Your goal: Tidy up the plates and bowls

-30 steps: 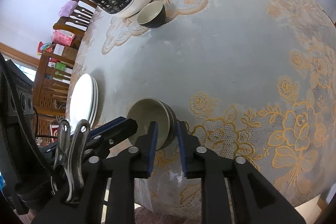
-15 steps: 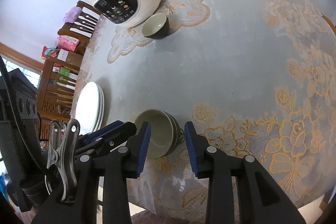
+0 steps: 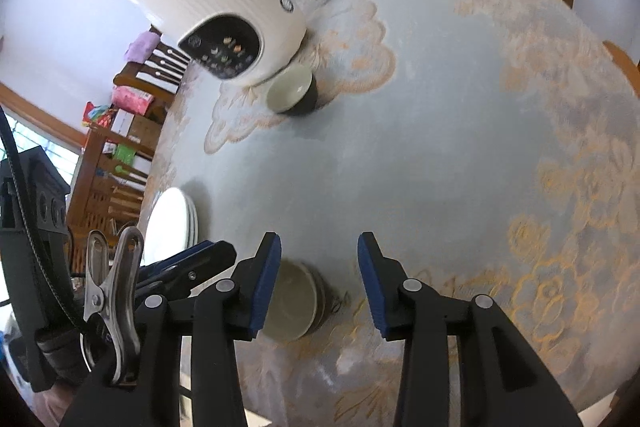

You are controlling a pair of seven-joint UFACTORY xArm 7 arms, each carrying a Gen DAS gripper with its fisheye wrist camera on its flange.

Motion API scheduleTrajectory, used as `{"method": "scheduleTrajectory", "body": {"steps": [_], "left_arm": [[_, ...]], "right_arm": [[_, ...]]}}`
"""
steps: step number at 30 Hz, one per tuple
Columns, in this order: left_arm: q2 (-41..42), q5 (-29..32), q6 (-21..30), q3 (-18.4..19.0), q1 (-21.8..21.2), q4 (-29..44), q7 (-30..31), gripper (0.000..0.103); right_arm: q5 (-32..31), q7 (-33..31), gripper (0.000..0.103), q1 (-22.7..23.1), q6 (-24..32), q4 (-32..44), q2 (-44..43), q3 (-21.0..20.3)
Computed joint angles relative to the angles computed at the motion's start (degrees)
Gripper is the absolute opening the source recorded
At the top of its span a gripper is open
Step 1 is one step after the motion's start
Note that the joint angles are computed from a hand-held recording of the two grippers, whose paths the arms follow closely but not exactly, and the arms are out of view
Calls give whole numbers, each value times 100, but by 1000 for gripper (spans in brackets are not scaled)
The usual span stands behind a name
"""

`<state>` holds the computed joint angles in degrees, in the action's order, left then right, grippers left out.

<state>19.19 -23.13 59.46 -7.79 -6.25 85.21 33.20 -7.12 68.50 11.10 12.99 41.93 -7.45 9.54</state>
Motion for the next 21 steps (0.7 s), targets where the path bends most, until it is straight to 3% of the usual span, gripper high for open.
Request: {"method": "scheduleTrajectory", "body": {"steps": [13, 21], "left_arm": [[694, 346, 45, -79, -251, 976, -487, 25], [1241, 577, 113, -121, -404, 1740, -824, 25]], "right_arm": [[1408, -1839, 41, 77, 325, 344, 279, -478], [1481, -2452, 41, -147, 829, 802, 597, -533]]}}
